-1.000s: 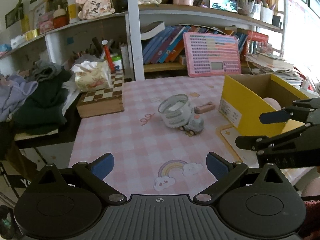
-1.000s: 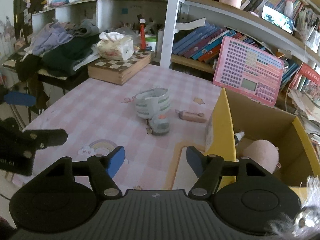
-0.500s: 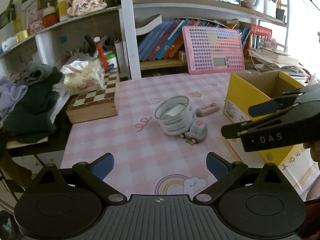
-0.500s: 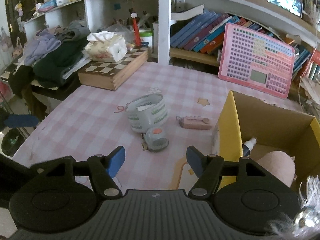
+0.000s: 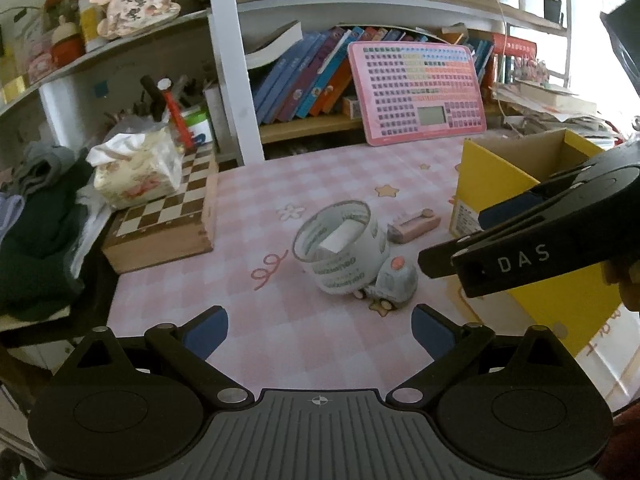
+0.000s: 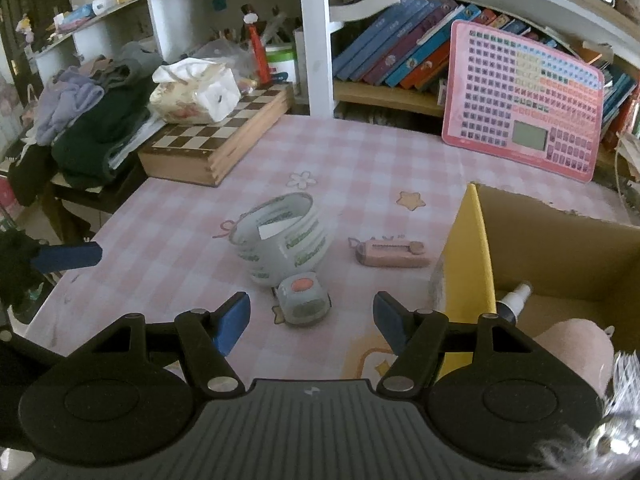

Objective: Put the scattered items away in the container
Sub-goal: 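Move both tools toward the clear tape roll and grey toy, then grasp the rim of the clear tape roll with the left tool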

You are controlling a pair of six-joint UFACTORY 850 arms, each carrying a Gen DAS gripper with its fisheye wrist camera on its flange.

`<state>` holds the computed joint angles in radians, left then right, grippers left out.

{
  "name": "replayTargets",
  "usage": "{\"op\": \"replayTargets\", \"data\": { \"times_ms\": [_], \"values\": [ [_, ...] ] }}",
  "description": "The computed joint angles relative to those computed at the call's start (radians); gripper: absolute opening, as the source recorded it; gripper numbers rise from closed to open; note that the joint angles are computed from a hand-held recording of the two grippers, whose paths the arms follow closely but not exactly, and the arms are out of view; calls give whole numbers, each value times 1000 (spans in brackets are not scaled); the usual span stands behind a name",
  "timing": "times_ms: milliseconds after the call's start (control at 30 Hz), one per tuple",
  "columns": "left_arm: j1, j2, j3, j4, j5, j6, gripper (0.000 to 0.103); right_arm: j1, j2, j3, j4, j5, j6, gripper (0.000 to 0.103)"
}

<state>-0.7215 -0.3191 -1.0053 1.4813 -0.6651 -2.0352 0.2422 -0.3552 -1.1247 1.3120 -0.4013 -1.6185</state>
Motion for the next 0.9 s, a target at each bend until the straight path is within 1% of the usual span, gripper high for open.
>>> {"op": "replayTargets", "data": {
  "times_ms": [200,433,500,633,667,700,733,800,900],
  "values": [
    [27,-27,-25,4,18,39,99,12,-55,-65,-123,-24,130,67],
    [55,-52,-44,-3,63,73,99,49,-155,-187,-401,-46,393,65],
    [60,-56,-45,0,75,74,99,53,-177,-217,-428,-62,422,65],
    [72,-60,-45,39,96,43,99,57,-195,-248,-433,-77,418,68],
    [77,-60,-45,53,103,32,99,54,-195,-249,-409,-82,406,71],
    [83,-61,-46,66,112,18,99,47,-194,-251,-376,-91,391,77],
    [90,-62,-48,83,125,-3,100,40,-192,-251,-338,-102,376,79],
    [109,-64,-51,134,158,-68,100,21,-179,-239,-244,-121,331,82],
    [140,-79,-66,222,207,-182,100,6,-153,-212,-136,-112,249,85]
  ]
}}
